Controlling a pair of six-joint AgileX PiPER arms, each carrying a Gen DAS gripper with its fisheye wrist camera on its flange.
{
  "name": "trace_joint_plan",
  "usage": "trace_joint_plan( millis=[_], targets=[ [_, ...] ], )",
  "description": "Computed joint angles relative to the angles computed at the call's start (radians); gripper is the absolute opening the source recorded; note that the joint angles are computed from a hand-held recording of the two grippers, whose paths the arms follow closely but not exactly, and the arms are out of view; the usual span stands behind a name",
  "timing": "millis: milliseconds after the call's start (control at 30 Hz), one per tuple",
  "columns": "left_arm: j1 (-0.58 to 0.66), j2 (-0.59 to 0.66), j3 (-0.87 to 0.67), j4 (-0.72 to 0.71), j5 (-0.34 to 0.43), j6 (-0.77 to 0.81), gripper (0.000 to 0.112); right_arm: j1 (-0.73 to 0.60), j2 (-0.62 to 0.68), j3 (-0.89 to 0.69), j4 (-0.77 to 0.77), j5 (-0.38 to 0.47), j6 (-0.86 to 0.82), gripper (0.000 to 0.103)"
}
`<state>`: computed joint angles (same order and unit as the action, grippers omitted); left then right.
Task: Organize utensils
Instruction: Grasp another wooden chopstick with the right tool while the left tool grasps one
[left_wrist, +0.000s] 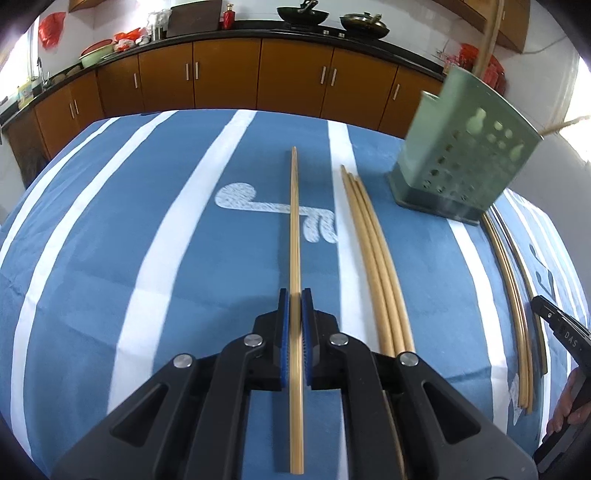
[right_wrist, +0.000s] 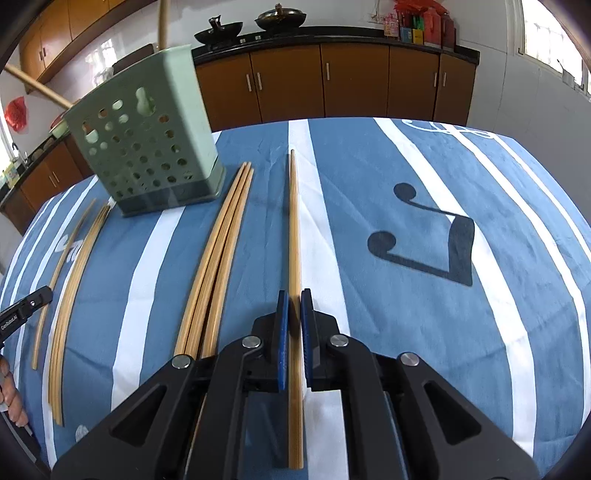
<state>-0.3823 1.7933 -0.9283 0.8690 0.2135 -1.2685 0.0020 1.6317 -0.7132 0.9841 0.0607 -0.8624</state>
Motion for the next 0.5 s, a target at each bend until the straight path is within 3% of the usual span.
trace_joint_plan(
  millis=[167, 500],
  targets=[
    [-0.009, -0.002, 0.024, 0.212, -0.01, -0.205, 0.009, -0.009, 0.001, 0.003, 0.223, 0.009, -0.222, 0.008],
    [0.006, -0.005, 0.029, 0.199, -0.034, -0.195, 0.009, -0.009, 0.002, 0.003, 0.218, 0.008, -0.218, 0.008]
  ],
)
